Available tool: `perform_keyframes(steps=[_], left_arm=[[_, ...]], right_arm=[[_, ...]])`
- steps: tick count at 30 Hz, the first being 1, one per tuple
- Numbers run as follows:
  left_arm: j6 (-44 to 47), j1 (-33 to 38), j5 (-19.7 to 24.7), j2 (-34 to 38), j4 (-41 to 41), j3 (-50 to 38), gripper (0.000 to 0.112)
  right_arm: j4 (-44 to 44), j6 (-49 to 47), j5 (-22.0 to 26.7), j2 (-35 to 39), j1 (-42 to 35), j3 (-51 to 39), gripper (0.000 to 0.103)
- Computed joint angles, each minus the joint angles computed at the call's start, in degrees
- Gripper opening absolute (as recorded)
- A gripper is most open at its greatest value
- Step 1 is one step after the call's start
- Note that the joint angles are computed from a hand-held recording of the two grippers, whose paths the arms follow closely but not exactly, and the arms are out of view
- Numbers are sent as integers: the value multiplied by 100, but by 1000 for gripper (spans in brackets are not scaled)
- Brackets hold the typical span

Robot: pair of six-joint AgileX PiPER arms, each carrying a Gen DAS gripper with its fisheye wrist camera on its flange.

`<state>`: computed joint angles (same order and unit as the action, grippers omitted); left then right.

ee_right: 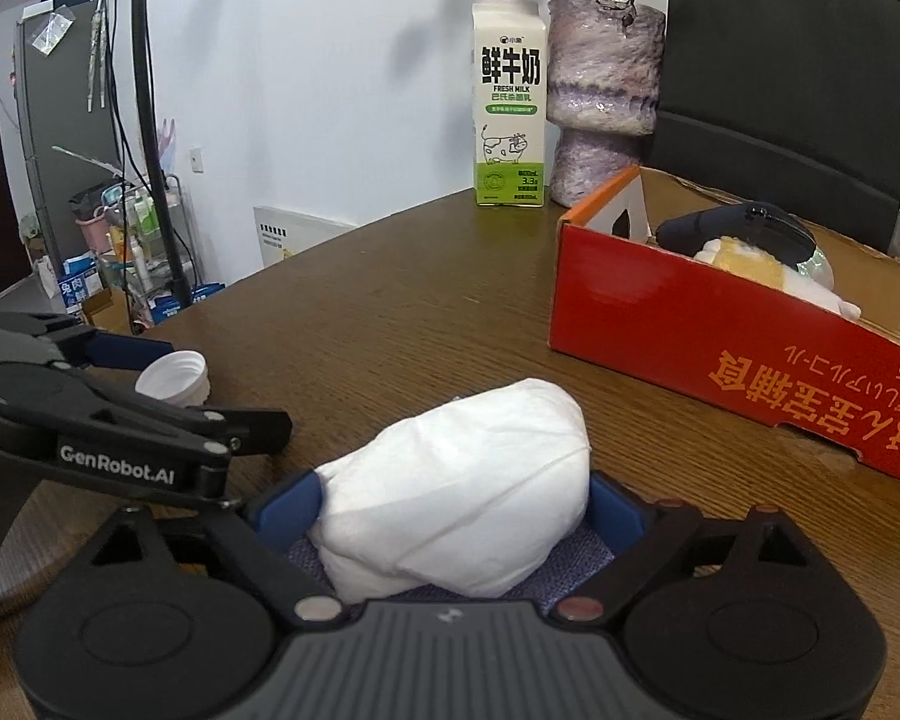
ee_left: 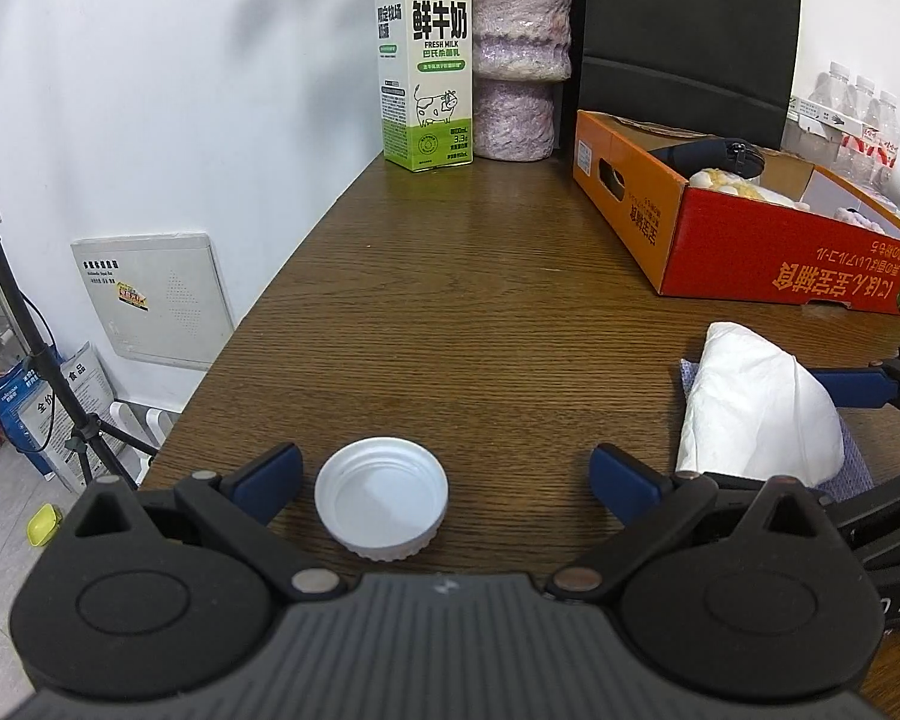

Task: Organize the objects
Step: 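Grasp the white cloth and lavender bag with the right tool while the left tool lowers over the cap, then lift the white cloth off the lavender bag with the right tool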

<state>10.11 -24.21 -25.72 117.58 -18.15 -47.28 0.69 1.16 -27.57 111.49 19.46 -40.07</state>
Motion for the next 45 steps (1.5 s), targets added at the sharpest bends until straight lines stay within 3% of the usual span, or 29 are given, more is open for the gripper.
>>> perform_keyframes(steps=[14, 38, 42, 43, 45], left_arm=[[-2, 18, 13, 0, -10, -14, 103], [19, 39, 18, 19, -53, -41, 103], [22, 43, 22, 21, -57, -47, 103], [25, 41, 21, 21, -63, -47, 103], [34, 40, 25, 21, -71, -50, 103]], right_arm=[[797, -626, 37, 49, 196, -81, 93], [595, -443, 83, 59, 155, -107, 96], [690, -601, -84, 40, 245, -24, 86], [619, -588, -182, 22, 266, 31, 75], [781, -799, -287, 11, 368, 78, 66]])
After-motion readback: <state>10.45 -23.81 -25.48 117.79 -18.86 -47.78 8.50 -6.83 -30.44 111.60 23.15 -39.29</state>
